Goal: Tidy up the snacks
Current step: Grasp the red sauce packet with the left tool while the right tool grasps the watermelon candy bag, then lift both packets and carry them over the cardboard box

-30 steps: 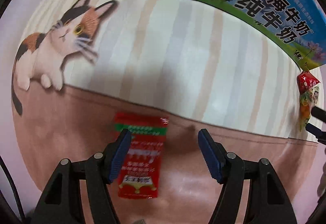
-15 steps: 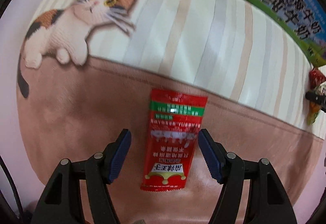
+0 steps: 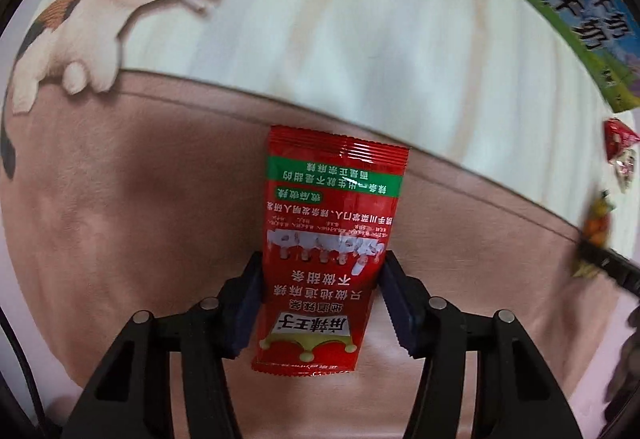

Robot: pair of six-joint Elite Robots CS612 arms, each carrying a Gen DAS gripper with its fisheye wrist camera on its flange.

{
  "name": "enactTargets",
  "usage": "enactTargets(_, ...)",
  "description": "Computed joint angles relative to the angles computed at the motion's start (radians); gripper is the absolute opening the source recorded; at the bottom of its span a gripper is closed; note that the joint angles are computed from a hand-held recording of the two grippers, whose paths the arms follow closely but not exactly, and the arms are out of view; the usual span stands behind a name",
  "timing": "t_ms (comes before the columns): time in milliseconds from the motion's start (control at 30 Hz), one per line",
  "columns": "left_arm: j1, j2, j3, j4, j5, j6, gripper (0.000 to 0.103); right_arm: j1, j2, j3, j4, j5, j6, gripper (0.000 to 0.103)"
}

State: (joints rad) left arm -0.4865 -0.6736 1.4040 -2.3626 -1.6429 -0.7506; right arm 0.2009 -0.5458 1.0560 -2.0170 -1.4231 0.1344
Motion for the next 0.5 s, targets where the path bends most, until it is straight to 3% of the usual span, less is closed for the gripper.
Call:
enactTargets(233, -0.037, 0.031, -0.061, 0.006, -0.087, 0.086, 0.052, 0.004, -0.067, 0.129, 0.016, 0.117, 0.017, 0.066)
enactTargets(400, -0.062, 0.073, -0.136, 0.103, -0.105, 0.174, 0.054, 0.013, -0.094, 0.184, -0.002, 0.12, 0.029, 0.067)
enactTargets(500, -0.062, 0.103, -0.189, 0.156, -0.096, 0.216, 0.058, 0.001, -0.103, 0.203, -0.032, 0.13, 0.076, 0.078)
